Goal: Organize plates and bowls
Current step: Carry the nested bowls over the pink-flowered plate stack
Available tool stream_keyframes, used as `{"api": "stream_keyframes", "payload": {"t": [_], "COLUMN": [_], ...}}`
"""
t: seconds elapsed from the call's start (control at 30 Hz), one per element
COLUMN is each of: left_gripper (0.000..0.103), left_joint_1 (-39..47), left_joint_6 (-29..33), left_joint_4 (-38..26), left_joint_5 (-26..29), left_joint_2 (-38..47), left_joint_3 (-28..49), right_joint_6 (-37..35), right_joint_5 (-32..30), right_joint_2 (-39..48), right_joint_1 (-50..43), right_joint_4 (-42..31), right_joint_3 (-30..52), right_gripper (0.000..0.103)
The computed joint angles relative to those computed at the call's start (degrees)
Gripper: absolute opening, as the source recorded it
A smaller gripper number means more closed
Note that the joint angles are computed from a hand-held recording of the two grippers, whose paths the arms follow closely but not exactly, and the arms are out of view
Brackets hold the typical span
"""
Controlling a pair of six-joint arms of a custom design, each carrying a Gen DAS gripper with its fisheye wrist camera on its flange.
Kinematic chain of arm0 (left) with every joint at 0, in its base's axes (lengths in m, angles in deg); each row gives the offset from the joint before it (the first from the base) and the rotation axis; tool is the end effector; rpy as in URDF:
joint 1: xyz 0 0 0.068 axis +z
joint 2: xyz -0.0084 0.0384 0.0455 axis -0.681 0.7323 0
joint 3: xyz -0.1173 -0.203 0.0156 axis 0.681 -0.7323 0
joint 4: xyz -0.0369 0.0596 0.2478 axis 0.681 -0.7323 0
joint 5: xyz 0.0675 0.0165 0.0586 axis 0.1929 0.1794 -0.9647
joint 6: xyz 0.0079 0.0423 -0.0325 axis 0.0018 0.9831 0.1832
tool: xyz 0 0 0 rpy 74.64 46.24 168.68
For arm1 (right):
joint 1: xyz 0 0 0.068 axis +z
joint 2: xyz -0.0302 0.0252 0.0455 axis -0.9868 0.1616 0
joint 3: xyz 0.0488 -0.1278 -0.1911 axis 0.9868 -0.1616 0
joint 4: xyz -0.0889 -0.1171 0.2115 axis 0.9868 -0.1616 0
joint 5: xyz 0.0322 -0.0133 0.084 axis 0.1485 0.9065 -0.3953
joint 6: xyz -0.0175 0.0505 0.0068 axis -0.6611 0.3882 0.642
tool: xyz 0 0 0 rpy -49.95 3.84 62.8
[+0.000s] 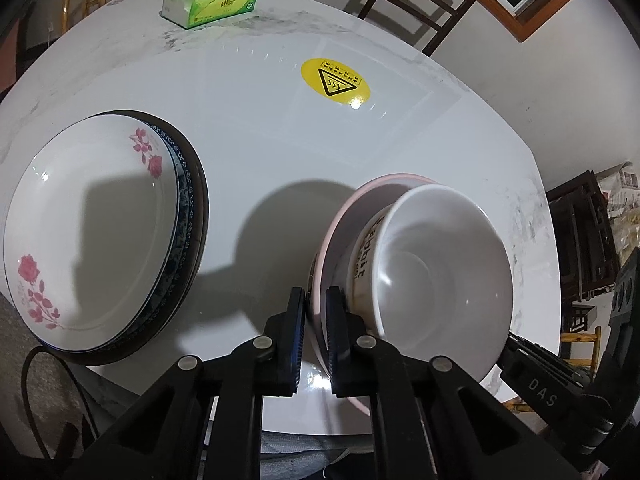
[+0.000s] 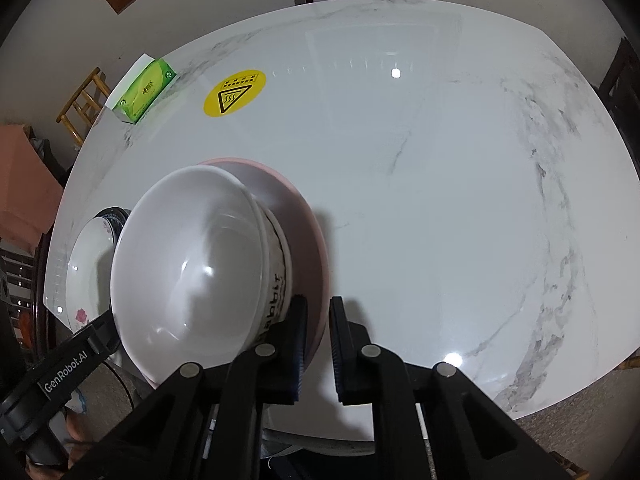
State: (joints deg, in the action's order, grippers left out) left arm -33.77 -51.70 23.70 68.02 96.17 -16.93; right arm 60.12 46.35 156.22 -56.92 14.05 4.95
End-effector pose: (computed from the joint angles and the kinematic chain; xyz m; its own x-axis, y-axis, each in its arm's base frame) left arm 0.3097 0.0363 0.1221 -0.9507 -0.1183 -0.2867 -0.0107 0.9363 -0.3510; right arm 0.2777 0.1219 0.1098 -0.9383 0.1991 -0.2828 0.1527 0.9722 0.1777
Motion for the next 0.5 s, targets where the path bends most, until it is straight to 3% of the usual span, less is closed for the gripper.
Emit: {"api": "stream_keyframes", "payload": {"t": [0.5], "left_gripper": [0.006], "left_joint_1": [0.7], "left_joint_6": [1.0], "left_joint_4": [-0.8], "left_joint_5": [0.3], "left_joint_2": [-0.7], "left_joint_3": [0.7], "right_joint_6": [-0.1], "right_joint_5": [0.9], "right_joint_2": [-0.8], "right_joint_1": [0.5], "right_joint_4": [-1.7], "right_joint_3": [2.0], "right_gripper": [0.011]}}
